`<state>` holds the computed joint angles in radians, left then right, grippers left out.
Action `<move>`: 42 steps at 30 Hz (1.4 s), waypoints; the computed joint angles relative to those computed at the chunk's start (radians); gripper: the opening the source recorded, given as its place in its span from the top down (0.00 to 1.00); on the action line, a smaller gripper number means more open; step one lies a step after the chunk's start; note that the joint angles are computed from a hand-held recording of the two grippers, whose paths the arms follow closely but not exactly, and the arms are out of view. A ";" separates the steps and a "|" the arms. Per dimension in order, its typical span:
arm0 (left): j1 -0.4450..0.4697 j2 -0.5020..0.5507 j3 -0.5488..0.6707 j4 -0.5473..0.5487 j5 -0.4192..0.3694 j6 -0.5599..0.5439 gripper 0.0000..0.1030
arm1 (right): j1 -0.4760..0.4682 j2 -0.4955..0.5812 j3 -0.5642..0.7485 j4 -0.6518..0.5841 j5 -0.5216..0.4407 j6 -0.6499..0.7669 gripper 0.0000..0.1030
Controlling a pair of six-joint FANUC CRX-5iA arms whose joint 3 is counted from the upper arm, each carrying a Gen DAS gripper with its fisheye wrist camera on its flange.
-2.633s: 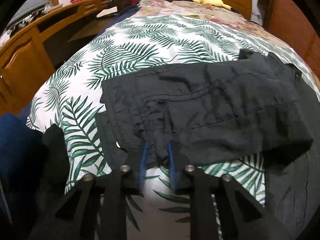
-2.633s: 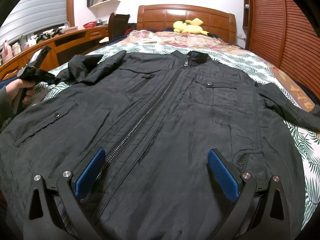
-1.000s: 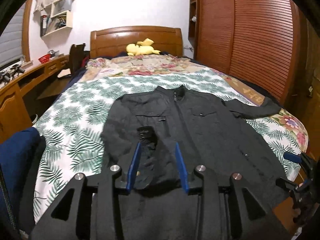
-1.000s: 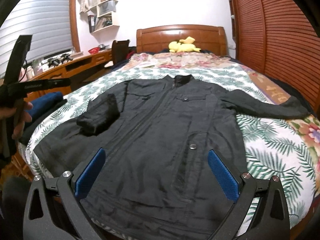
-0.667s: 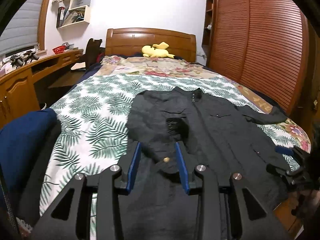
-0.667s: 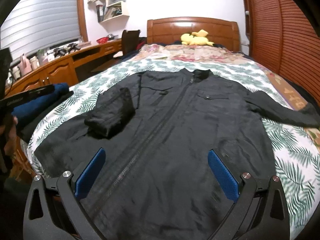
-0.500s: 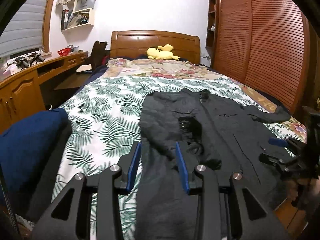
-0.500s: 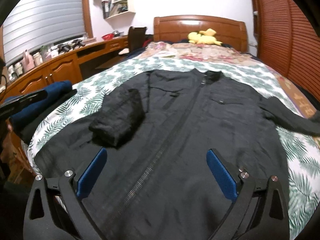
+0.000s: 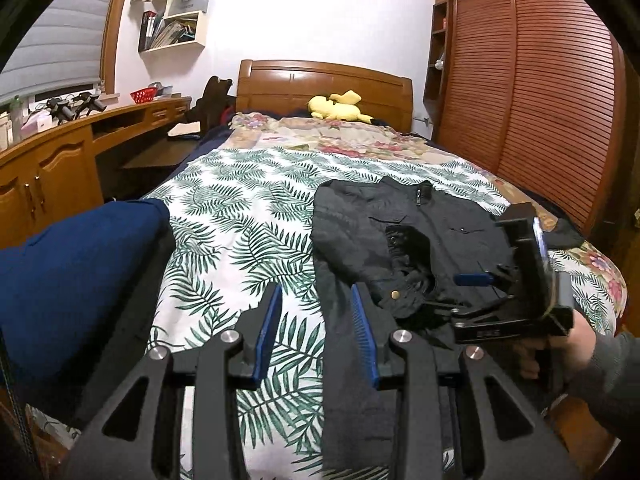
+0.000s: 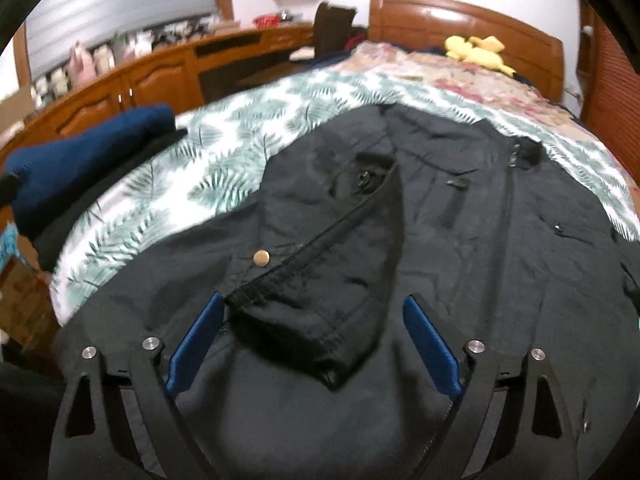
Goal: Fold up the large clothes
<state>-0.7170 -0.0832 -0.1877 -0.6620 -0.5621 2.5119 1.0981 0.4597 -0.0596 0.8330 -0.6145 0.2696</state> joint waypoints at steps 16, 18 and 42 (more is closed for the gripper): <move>0.009 0.033 0.001 0.084 0.051 -0.108 0.67 | -0.065 -0.175 -0.243 0.433 0.038 -0.365 0.89; 0.009 0.042 0.003 0.099 0.054 -0.128 0.67 | -0.087 -0.234 -0.318 0.588 -0.003 -0.540 0.89; -0.071 0.190 0.154 0.126 -0.009 -0.182 0.67 | -0.204 -0.363 -0.578 0.522 0.040 -0.703 0.75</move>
